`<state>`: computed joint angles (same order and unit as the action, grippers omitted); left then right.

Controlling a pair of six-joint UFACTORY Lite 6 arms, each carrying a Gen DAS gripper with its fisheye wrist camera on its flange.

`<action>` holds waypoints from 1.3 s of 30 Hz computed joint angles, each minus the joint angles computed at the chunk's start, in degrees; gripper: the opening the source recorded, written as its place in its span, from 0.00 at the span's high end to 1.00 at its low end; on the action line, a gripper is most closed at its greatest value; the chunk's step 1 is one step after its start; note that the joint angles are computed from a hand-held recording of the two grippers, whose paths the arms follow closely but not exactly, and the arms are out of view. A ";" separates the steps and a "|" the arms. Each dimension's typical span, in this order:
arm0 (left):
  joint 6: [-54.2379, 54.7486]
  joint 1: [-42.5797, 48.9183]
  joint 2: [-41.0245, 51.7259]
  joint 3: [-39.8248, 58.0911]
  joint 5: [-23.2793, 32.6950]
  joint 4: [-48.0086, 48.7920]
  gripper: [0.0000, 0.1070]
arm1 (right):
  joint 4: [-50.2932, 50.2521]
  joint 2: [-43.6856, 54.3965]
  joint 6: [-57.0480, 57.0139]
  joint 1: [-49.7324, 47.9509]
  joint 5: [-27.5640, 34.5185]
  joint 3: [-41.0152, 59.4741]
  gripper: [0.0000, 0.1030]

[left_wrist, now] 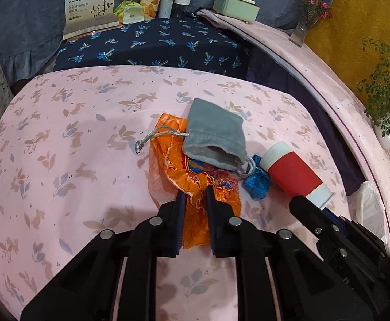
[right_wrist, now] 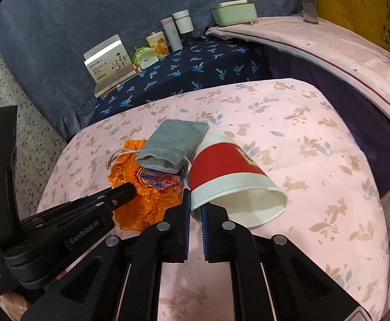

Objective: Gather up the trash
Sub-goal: 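Grasp the small red-and-white cup with the right gripper while the left grasps the orange wrapper, then carry the wrapper with the left gripper while the right carries the cup over the bin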

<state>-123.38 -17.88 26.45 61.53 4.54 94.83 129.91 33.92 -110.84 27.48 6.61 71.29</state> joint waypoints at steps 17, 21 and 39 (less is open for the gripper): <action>17.88 -19.40 -14.31 -5.27 12.18 -25.21 0.93 | 9.62 -30.78 -11.07 -9.00 4.10 -28.72 0.94; 20.02 -25.69 -14.01 -2.07 15.94 -28.61 0.93 | -0.73 -39.11 -2.38 -13.75 4.58 -35.01 0.94; 40.12 -44.68 8.98 33.34 27.85 -44.29 0.93 | -49.53 -60.26 26.20 -60.94 27.15 -49.09 0.94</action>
